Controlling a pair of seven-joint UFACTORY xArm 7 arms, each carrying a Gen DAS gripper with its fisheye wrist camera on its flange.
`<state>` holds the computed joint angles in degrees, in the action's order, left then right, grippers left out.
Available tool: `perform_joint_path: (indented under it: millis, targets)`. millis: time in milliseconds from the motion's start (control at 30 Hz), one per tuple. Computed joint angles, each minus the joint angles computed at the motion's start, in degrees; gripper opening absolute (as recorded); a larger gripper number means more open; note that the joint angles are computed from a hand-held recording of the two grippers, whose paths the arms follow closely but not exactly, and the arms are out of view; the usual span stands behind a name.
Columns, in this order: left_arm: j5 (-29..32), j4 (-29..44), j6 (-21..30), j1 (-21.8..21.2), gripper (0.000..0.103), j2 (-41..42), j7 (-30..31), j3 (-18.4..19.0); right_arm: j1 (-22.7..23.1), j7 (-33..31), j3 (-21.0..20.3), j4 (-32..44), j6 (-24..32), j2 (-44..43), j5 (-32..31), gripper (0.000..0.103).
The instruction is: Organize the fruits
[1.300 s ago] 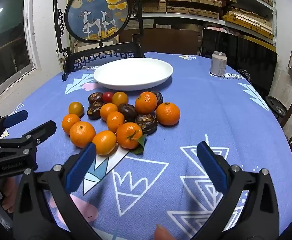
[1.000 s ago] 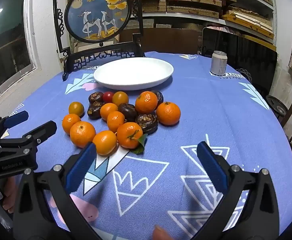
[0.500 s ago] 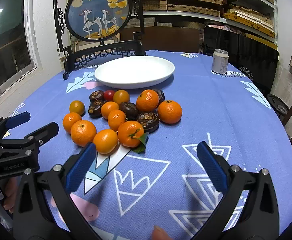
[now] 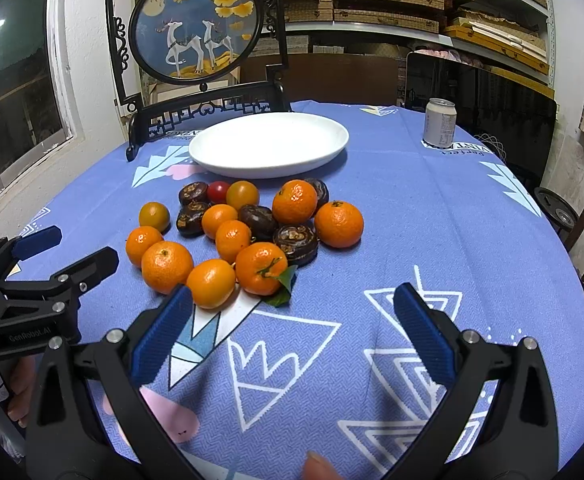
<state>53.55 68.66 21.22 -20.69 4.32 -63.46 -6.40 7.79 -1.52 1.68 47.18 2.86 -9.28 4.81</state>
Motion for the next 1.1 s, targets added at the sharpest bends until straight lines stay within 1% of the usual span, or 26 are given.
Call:
perform_joint_path:
  millis: [1100]
  targets:
    - [-0.9,0.1,0.1,-0.1,0.102,0.1,0.8,0.1,0.1,0.0,-0.1,-0.1,0.0,-0.1,0.1,0.101]
